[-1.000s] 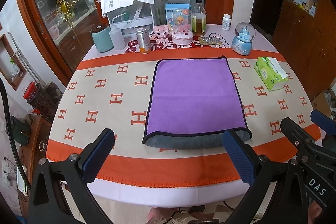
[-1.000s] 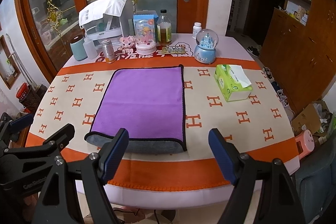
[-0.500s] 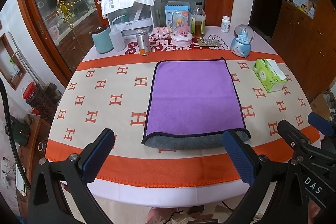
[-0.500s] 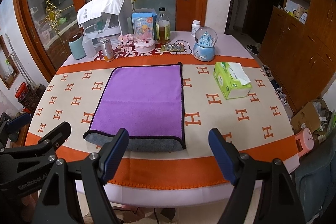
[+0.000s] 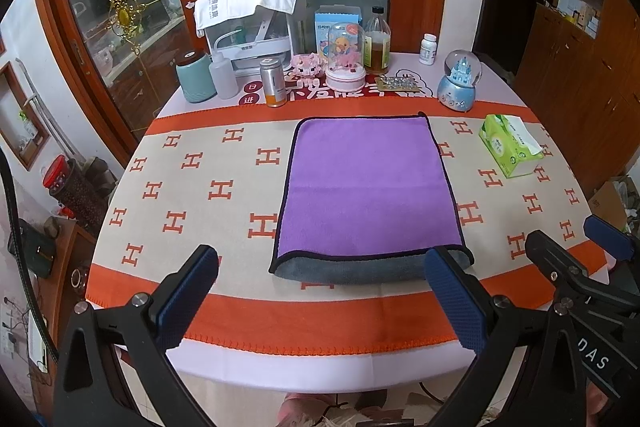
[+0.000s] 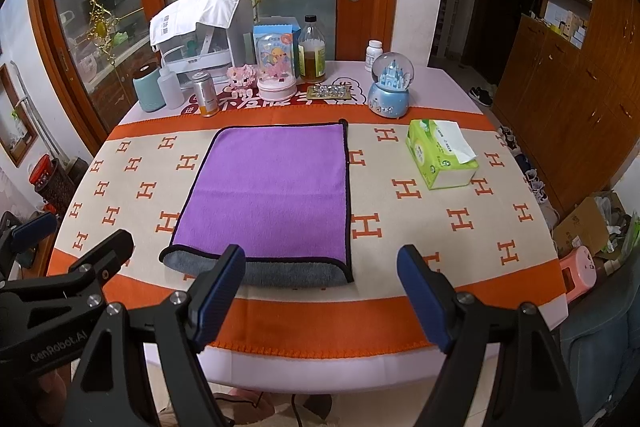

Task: Fold towel

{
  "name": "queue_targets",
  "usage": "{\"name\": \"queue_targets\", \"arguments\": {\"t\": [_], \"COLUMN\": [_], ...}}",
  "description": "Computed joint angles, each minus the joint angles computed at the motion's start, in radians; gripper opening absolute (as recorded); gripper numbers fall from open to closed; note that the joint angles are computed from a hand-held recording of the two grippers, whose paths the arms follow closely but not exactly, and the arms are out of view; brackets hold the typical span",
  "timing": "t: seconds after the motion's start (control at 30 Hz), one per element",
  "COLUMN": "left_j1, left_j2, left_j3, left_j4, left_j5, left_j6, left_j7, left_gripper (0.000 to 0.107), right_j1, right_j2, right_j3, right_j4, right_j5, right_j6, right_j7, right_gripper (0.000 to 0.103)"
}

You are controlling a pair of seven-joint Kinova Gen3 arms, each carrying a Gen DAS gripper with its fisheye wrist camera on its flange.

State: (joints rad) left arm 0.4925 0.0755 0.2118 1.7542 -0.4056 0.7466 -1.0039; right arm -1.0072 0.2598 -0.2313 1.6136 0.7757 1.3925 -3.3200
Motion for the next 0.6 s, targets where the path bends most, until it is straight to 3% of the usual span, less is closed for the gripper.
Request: {"name": "queue_targets", "arguments": {"t": [0.6], "left_j1": [0.001], "left_j2": [-0.012], "left_j3": [0.007], "left_j4": [0.004], "left_j5": [0.002], "left_j6": [0.011], "left_j7": [0.008], "left_gripper": [0.102], "right_j1": [0.000], "right_j2": [-0.006], "right_j3": [-0.005], "right_j4": [0.010], "right_j5": [-0.001], "right_j6": [-0.004], "right_j7": [-0.002], "right_gripper": [0.079]}}
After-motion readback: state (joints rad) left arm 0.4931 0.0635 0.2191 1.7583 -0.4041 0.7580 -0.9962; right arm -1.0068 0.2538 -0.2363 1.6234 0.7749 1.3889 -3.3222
